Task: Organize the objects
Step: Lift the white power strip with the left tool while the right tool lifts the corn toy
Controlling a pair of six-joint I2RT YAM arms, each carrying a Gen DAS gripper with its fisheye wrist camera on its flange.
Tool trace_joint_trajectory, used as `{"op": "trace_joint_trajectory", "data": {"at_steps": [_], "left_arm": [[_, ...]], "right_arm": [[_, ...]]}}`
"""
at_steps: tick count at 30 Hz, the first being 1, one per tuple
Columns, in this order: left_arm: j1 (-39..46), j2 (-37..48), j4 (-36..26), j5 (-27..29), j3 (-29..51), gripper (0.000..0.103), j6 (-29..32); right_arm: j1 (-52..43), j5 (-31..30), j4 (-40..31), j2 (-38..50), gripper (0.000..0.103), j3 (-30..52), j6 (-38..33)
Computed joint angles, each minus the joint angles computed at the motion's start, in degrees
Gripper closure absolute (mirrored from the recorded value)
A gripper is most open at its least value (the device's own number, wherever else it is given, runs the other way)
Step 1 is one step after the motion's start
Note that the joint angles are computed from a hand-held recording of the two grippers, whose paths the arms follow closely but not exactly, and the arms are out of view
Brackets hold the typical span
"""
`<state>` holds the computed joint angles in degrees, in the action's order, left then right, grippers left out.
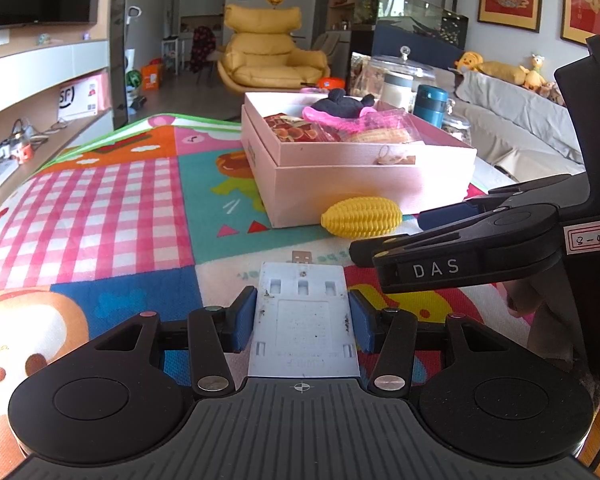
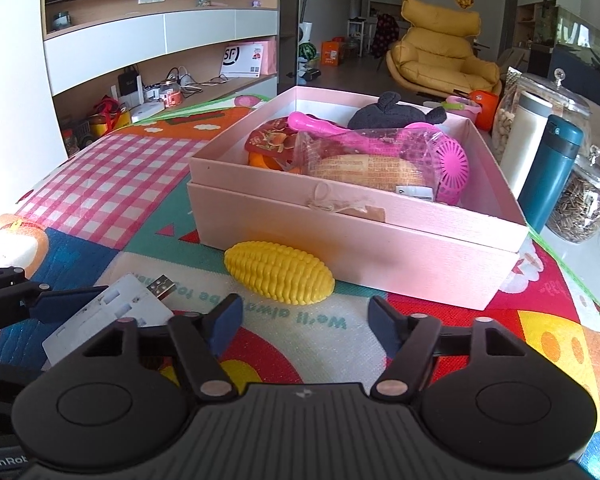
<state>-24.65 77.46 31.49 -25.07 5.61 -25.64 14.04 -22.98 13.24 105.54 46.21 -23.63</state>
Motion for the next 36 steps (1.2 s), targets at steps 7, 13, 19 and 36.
{"op": "trace_joint_trajectory", "data": {"at_steps": [7,13,19,36], "left_arm": [[0.07,0.05,0.13,0.08,-0.03,0.050,0.02],[0.07,0.06,0.11,0.02,-0.04,0.050,0.11],[0.13,0.04,0.23,0.10,-0.10,0.050,0.10],[-0.01,0.58,1.16,0.24,-0.17,0.050,-0.62]], "right_arm": [[-0.11,2.70,2.99,-0.77,0.029,-1.67,2.41],[-0.93,1.17,0.78,-1.25,0.029,-1.49,-0.02],[1.55,0.38,-1.99,0.65,0.027,1.82,0.49],[-1.91,-2.92,-1.37,-4.34,0.052,-2.86,-4.46]]}}
